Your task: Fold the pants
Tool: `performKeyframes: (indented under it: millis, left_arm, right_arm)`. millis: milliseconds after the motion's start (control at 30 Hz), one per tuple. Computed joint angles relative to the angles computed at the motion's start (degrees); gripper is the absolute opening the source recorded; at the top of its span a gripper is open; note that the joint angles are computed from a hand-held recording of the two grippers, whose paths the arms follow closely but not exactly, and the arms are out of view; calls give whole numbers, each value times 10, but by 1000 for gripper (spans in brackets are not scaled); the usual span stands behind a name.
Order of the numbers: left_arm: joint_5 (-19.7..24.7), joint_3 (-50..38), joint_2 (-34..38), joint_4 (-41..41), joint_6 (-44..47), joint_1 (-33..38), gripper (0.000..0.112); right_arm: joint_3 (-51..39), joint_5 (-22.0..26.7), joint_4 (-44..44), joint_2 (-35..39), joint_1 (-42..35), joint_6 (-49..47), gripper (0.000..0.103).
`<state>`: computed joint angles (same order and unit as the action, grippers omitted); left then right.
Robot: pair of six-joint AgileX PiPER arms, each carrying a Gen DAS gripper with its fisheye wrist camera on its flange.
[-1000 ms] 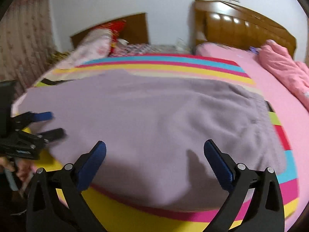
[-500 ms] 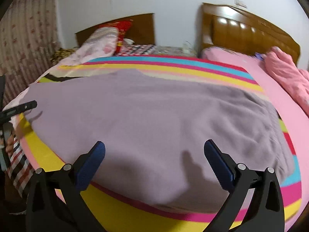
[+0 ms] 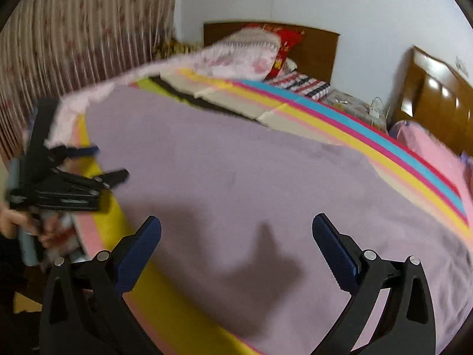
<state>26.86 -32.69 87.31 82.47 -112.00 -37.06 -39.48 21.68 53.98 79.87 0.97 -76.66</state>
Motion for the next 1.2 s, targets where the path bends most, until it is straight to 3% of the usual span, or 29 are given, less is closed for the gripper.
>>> performKeyframes:
  millis: [67, 167, 467, 533, 633, 667, 767, 900, 967, 1067, 1100, 1133, 1200]
  left_arm:
    - [-6, 5, 0, 17, -13, 6, 101]
    - [-8, 10, 3, 46, -41, 8, 101]
    - [-12, 9, 5, 50, -40, 10, 101]
    - [-53, 5, -25, -36, 55, 35, 101]
    - [-171, 13, -102, -169, 227, 150, 101]
    - [-192, 1, -104, -219, 284, 190, 101]
    - [-182, -80, -34, -355, 456, 254, 101]
    - [-56, -226, 84, -547, 663, 276, 101]
    - [-74, -205, 77, -552, 663, 273, 101]
    - [-96, -159, 89, -429, 543, 259, 101]
    - [-131, -134, 80, -408, 521, 271, 102]
    - [-150, -119, 68, -409, 521, 280, 101]
    - [-187, -81, 24, -456, 564, 304, 101]
  right_arm:
    - [3, -34, -46, 36, 21, 55, 98]
    - [-6, 25, -19, 50, -22, 45, 98]
    - [-9, 52, -62, 44, -37, 77, 99]
    - [-37, 82, -117, 49, -39, 126, 98]
    - [-60, 97, -69, 35, -54, 88, 98]
    - [-75, 96, -71, 39, -48, 105, 98]
    - [-177, 126, -86, 91, -1, 171, 98]
    - [-340, 176, -153, 218, 75, 275, 98]
    - [-379, 182, -165, 259, 91, 295, 98]
    - [-426, 165, -262, 320, 125, 383, 98]
    - [-427, 150, -269, 331, 128, 387, 99]
    - [-409, 122, -252, 321, 131, 368, 99]
    - [-398, 117, -222, 320, 125, 336, 99]
